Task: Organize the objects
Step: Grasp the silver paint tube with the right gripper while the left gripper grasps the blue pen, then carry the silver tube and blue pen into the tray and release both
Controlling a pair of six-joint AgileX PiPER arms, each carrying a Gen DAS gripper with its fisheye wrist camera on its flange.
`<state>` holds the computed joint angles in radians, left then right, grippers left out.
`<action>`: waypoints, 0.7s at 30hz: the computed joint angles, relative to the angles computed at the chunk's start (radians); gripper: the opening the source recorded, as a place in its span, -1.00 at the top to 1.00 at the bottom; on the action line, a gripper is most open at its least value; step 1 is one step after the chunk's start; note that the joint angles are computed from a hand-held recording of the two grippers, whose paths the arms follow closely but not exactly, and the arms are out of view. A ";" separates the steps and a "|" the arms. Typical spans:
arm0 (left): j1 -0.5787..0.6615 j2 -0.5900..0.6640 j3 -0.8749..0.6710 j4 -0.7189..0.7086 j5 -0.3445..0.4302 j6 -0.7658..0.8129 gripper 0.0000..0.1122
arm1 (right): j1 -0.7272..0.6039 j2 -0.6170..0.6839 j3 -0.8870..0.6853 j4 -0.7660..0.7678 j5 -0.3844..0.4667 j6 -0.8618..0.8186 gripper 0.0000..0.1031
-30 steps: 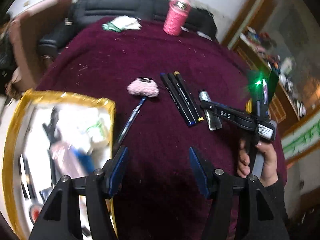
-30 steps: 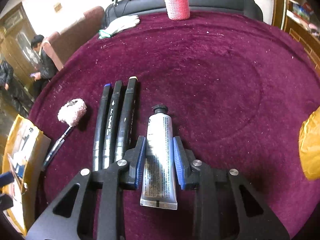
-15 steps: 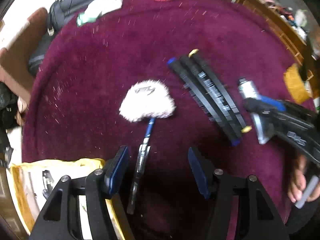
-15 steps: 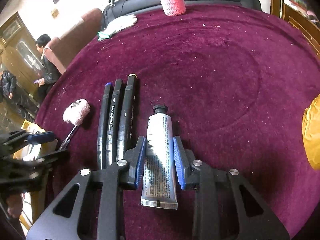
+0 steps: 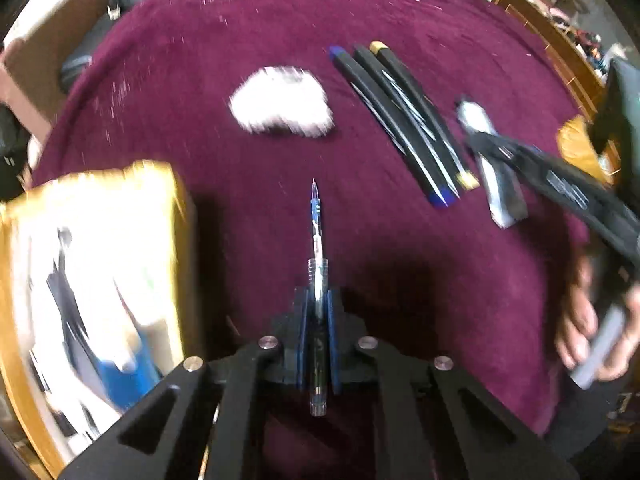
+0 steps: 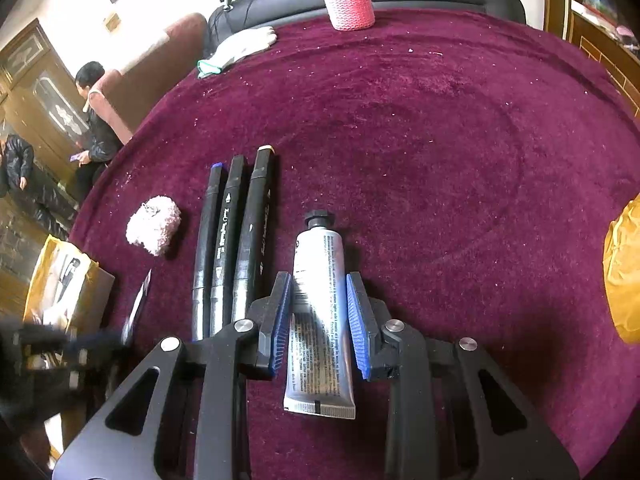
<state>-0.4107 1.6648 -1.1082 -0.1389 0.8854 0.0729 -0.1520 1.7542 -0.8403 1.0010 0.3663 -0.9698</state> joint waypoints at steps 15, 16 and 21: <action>0.152 -0.432 0.446 -0.274 -0.050 0.183 0.88 | -0.080 -0.130 0.173 0.105 0.123 -0.170 0.48; 0.177 -0.448 0.455 -0.298 -0.037 0.220 0.88 | -0.082 -0.196 0.254 0.140 0.116 -0.210 0.48; 0.193 -0.500 0.494 -0.311 -0.023 0.253 0.88 | -0.055 -0.425 0.493 0.182 0.152 -0.244 0.48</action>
<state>-0.2178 1.1646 -0.6139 -0.4495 0.8621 0.3260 -0.2067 1.3296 -0.3471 1.1827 0.5179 -1.2140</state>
